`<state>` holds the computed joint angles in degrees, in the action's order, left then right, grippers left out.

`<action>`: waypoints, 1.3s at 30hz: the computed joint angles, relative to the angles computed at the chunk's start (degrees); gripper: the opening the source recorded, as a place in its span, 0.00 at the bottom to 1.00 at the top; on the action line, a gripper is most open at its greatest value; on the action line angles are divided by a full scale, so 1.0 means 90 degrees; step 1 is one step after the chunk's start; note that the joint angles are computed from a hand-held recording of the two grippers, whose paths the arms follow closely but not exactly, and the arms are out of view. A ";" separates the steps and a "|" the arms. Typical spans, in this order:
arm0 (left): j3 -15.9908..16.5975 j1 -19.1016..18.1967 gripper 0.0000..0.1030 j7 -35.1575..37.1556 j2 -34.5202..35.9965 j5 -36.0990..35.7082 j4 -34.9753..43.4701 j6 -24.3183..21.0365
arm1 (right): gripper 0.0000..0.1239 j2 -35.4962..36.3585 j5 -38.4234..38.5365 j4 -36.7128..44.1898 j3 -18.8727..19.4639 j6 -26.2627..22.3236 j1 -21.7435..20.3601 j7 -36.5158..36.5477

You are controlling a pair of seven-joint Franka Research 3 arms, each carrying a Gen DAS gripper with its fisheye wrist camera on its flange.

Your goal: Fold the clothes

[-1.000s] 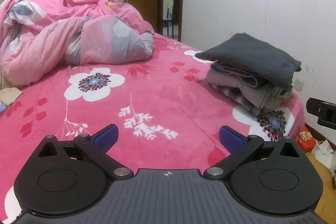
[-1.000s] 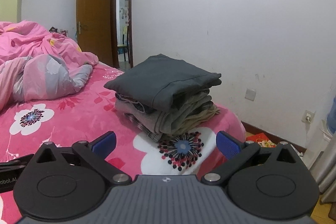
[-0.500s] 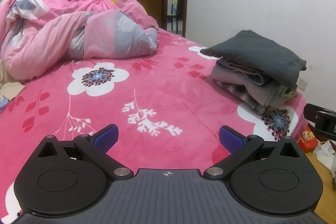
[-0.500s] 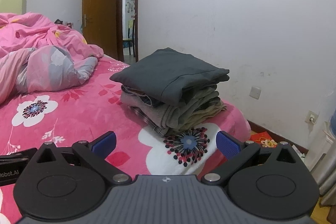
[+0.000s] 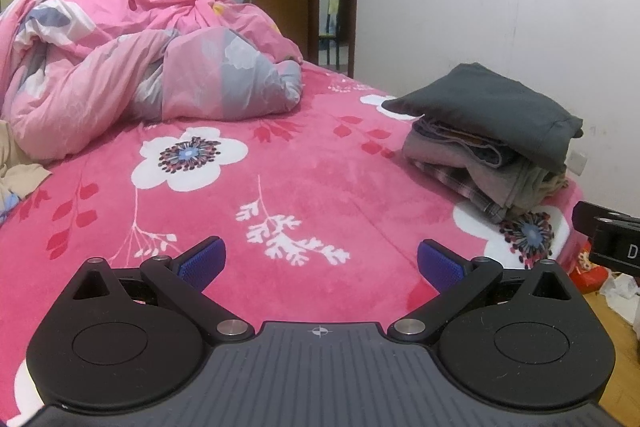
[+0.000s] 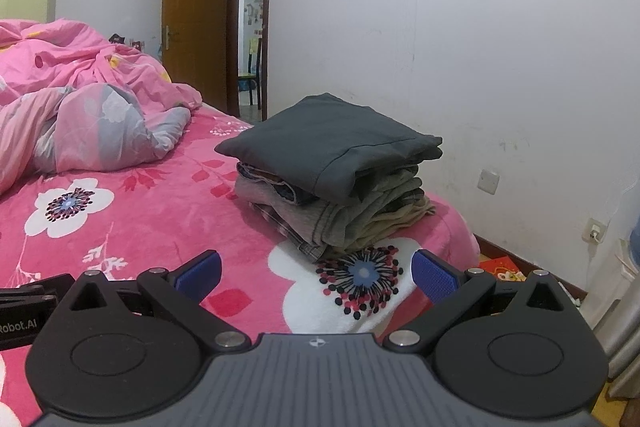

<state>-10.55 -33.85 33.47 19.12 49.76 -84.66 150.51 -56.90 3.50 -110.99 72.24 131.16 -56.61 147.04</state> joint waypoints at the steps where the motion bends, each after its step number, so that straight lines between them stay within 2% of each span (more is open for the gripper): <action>1: 0.0005 0.0001 1.00 -0.0007 -0.0005 0.0006 -0.0007 0.0007 | 0.83 0.0004 0.0003 0.0003 0.0002 0.0003 -0.0003 -0.0007; 39: -0.0012 0.0023 1.00 0.0068 -0.0027 -0.0105 -0.0046 0.0015 | 0.83 -0.0004 0.0151 -0.0005 0.0021 -0.0089 -0.0042 0.0003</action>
<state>-10.66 -33.64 34.08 18.87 48.82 -85.08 150.64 -56.94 4.86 -111.03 72.43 130.36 -56.99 147.07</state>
